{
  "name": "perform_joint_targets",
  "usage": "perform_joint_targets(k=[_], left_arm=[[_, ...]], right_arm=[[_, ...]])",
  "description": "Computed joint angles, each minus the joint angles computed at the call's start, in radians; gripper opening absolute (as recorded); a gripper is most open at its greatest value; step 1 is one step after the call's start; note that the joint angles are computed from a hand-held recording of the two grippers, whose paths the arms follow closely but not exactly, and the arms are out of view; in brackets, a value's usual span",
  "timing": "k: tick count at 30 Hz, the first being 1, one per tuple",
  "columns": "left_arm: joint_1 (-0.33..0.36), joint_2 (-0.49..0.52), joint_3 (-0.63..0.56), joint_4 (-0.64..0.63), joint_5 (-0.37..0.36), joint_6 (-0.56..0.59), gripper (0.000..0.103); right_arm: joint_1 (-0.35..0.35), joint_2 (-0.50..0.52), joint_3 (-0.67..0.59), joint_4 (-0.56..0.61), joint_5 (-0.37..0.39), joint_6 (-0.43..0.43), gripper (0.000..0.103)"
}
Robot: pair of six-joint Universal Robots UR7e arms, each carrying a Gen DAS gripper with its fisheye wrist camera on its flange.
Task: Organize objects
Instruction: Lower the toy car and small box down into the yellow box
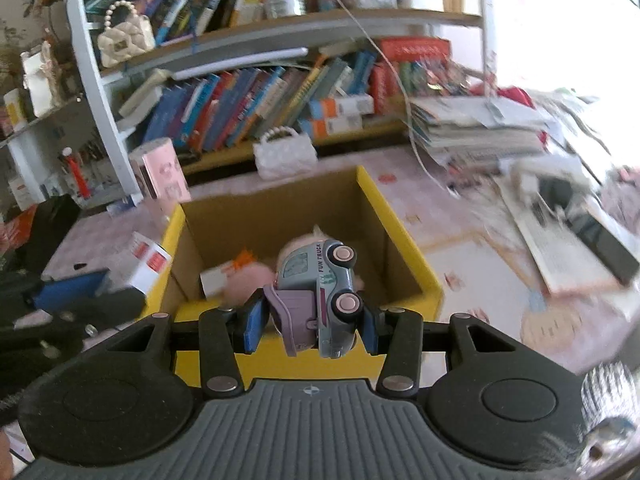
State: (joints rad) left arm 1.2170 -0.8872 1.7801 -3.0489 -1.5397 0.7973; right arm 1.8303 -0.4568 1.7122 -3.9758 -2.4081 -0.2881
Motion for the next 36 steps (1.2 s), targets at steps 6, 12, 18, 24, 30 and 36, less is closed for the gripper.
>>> perform_joint_targets(k=[6,12,18,24,30,36], left_arm=[[-0.018,0.077,-0.049,-0.035,0.076,-0.026,0.028],[-0.033,0.143,-0.086,-0.047,0.162,-0.016,0.028],[-0.04,0.192,-0.119,-0.053,0.232,-0.005,0.028],[-0.044,0.223,-0.147,-0.048,0.281,-0.024,0.028],[-0.043,0.235,-0.159,-0.049,0.302,-0.038,0.028],[-0.046,0.236,-0.149,-0.081,0.307,-0.035,0.031]], right_arm=[[-0.053,-0.029,-0.045,0.086,0.103,-0.071,0.043],[-0.097,-0.042,-0.087,0.202,0.179,-0.099,0.043],[-0.133,-0.039,-0.143,0.351,0.232,-0.117,0.043],[-0.158,-0.032,-0.205,0.512,0.264,-0.142,0.043],[-0.17,-0.025,-0.247,0.617,0.283,-0.163,0.043],[-0.17,-0.022,-0.266,0.635,0.293,-0.173,0.043]])
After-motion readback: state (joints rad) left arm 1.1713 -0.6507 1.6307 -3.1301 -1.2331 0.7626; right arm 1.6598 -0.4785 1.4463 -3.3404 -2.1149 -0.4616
